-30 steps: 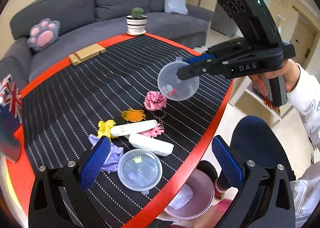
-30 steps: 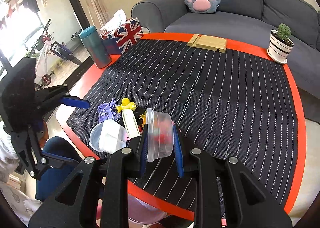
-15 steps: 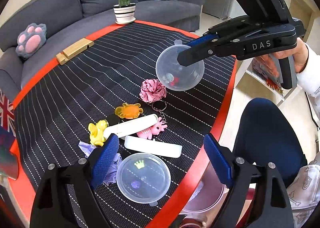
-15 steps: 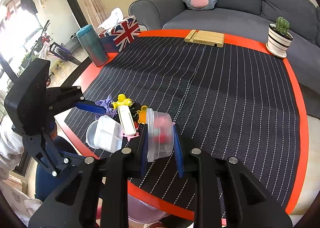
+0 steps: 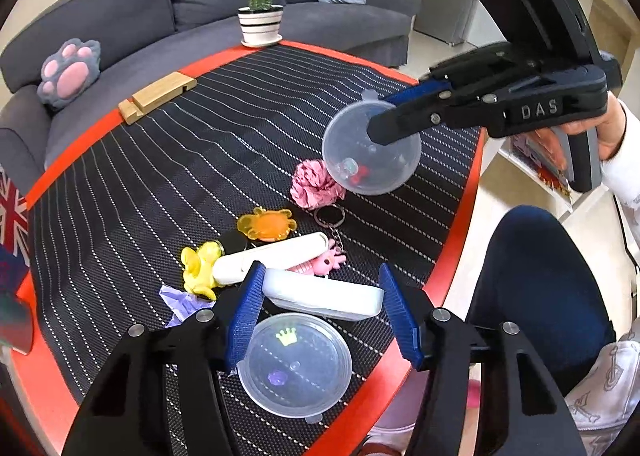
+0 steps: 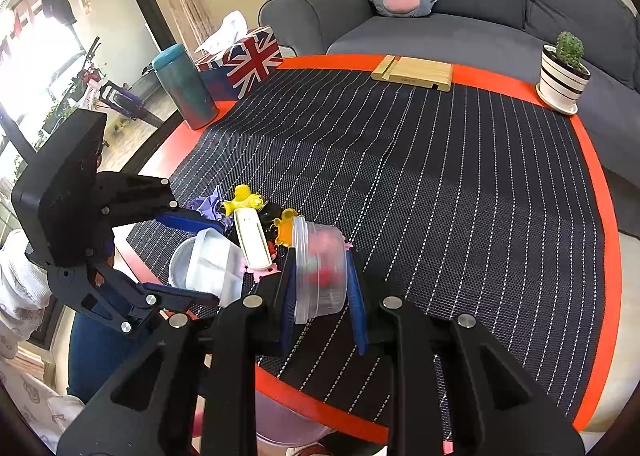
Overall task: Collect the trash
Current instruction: 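Carry the clear container toward the pink bin with the right tool while the left tool grasps the white box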
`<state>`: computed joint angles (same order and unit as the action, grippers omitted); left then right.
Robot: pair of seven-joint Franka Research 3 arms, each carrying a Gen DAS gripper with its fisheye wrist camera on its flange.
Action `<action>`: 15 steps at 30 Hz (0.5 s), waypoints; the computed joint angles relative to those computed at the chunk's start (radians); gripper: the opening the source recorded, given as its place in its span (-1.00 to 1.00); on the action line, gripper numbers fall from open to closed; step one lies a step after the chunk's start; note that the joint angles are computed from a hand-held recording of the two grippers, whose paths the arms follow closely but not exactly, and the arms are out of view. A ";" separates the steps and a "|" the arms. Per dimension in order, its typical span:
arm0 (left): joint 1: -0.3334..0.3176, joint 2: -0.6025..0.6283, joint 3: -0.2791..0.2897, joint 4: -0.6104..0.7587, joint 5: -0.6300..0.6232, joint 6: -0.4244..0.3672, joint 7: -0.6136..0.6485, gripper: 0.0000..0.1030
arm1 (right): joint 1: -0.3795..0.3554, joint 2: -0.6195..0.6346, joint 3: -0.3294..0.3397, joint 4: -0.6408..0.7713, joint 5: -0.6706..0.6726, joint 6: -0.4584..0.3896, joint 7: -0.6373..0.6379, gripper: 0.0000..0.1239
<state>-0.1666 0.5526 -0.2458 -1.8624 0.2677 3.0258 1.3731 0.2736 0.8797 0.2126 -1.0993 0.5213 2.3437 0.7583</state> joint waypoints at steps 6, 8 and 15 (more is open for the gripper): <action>-0.028 -0.027 0.034 -0.027 0.007 0.051 -0.062 0.11 | -0.013 -0.044 0.011 -0.064 0.022 0.032 -0.025 -0.63; -0.046 -0.045 0.052 -0.043 0.015 0.069 -0.093 0.11 | -0.030 -0.059 0.035 -0.092 0.013 0.050 -0.029 -0.63; -0.156 -0.116 0.167 -0.105 0.076 0.119 -0.240 0.11 | -0.053 -0.192 0.044 -0.278 0.116 0.116 -0.125 -0.63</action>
<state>-0.3222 0.4368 -0.0792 -1.9672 0.3438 3.1452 1.1329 0.2207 0.6873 0.2563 -1.3770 0.6375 2.4598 0.6333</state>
